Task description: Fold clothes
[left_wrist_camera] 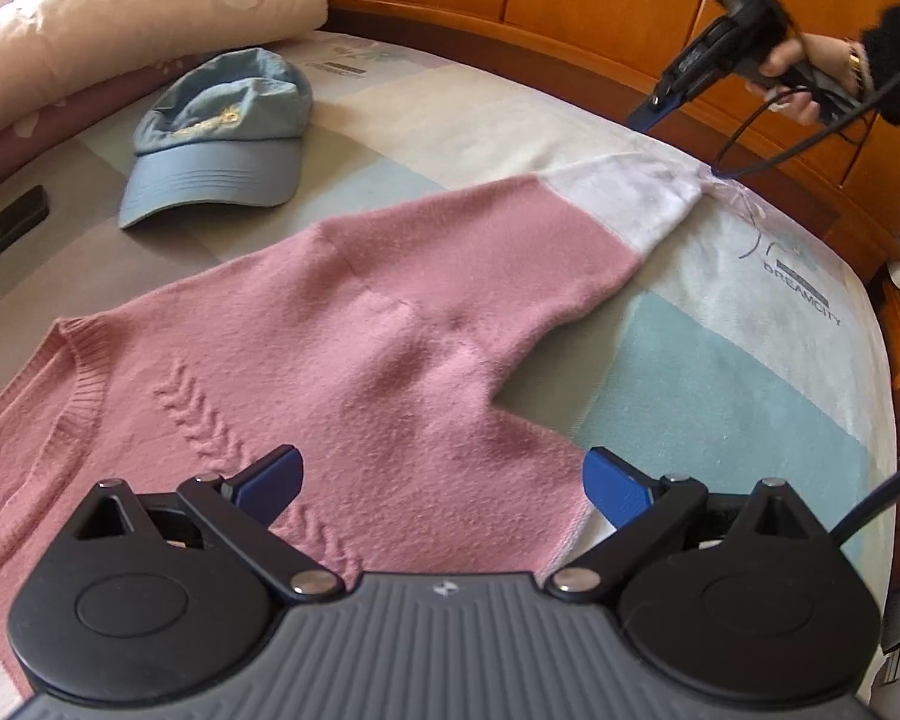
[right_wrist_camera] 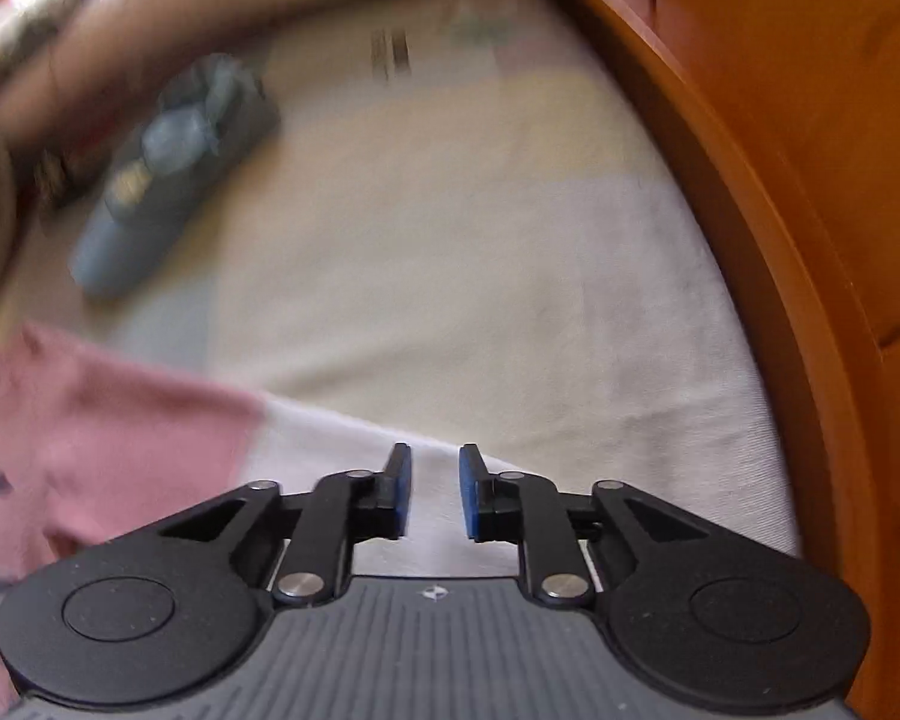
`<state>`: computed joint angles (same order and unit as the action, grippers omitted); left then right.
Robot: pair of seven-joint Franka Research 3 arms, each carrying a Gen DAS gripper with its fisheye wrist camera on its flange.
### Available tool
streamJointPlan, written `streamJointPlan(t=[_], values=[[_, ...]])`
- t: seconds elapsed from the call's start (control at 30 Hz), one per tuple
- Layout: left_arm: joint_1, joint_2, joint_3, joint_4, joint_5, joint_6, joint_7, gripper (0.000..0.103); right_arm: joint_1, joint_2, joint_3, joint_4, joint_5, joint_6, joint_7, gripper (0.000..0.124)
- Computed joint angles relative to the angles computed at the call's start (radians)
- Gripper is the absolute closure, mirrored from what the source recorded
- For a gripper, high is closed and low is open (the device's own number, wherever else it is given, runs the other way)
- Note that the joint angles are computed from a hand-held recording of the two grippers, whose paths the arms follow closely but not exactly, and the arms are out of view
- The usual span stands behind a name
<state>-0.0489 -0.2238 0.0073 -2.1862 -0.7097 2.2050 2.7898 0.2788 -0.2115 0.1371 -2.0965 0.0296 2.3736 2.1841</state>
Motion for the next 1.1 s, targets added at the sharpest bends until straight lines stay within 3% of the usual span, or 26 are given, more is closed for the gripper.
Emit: streamJointPlan(t=[0.07,0.13,0.37,0.5,0.53,0.6,0.73,0.83,0.97,1.1], values=[[0.005,0.001,0.001,-0.002,0.010,0.024,0.009,0.004,0.016,-0.010,0.032,-0.033,-0.012,0.122,0.072,0.086],[0.013,0.007,0.002,-0.002,0.029,0.049,0.007,0.004,0.039,0.061,0.076,0.017,-0.066,0.165,0.097,0.070],[0.045,0.025,0.012,0.005,0.103,0.081,0.004,0.004,0.217,0.422,0.096,0.292,-0.130,0.326,-0.034,0.069],[0.065,0.021,0.025,-0.010,0.138,0.074,0.029,0.004,0.286,0.445,0.049,0.298,-0.204,0.286,-0.131,0.067],[0.073,0.021,0.025,-0.017,0.158,0.076,0.020,0.004,0.282,0.415,0.040,0.260,-0.170,0.289,-0.143,0.062],[0.093,0.030,0.025,-0.022,0.212,0.064,-0.027,0.004,0.287,0.352,0.013,0.208,-0.157,0.235,-0.117,0.063],[0.111,0.031,0.036,-0.011,0.191,0.041,-0.073,0.004,0.267,0.269,0.005,0.160,-0.135,0.123,-0.027,0.063],[0.112,0.028,0.042,-0.002,0.148,0.052,-0.084,0.004,0.269,0.282,0.012,0.214,-0.234,0.077,0.140,0.060],[0.120,0.044,0.032,0.008,0.162,0.085,-0.119,0.004,0.308,0.334,-0.002,0.262,-0.504,0.135,0.427,0.047],[0.138,0.080,0.020,0.026,0.237,0.089,-0.196,0.004,0.324,0.399,-0.018,0.303,-0.521,0.111,0.501,0.046]])
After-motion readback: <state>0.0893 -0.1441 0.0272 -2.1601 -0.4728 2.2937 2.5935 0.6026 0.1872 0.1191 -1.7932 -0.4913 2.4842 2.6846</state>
